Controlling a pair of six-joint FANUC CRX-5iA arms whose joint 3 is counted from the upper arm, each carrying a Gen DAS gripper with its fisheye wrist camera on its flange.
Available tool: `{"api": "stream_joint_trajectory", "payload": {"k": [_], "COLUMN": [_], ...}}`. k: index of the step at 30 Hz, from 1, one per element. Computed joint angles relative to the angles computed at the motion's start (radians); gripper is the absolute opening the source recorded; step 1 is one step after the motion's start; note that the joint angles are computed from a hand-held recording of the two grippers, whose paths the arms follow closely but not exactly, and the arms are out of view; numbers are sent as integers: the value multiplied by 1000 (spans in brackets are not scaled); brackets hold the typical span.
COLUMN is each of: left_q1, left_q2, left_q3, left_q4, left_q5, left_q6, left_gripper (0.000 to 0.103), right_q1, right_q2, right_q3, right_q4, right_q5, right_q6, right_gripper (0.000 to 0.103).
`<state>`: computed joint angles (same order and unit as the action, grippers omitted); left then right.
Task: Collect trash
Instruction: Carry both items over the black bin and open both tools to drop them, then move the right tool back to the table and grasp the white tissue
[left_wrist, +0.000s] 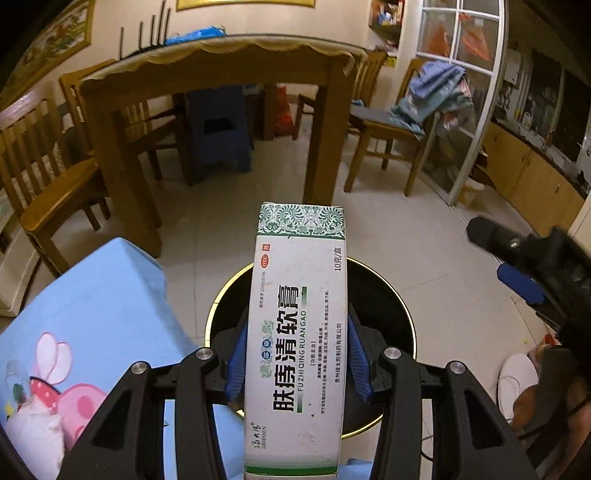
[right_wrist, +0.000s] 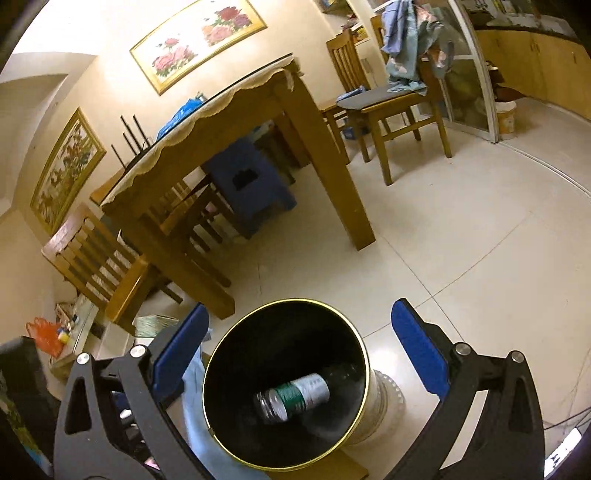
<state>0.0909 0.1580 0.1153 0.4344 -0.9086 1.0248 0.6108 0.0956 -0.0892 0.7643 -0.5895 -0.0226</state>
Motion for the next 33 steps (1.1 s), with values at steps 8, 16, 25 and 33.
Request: {"api": "stream_joint_trajectory", "payload": {"k": [8, 16, 25, 33], "left_q1": [11, 221, 624, 898], "left_q2": [-6, -232, -511, -555], "left_q3": [-17, -282, -411, -447], "left_q4": [-5, 215, 156, 204], "left_q5": [-13, -113, -52, -88], "left_q6": [-14, -168, -238, -272], "left_gripper": [73, 74, 97, 97], "right_q1": [9, 34, 309, 409], "right_q2": [25, 82, 325, 506], "right_q3": [37, 171, 582, 841], "right_q4": [-34, -263, -133, -222], "right_q5": [-38, -38, -377, -632], "right_q6": [3, 112, 712, 881], "right_gripper": [98, 98, 98, 98]}}
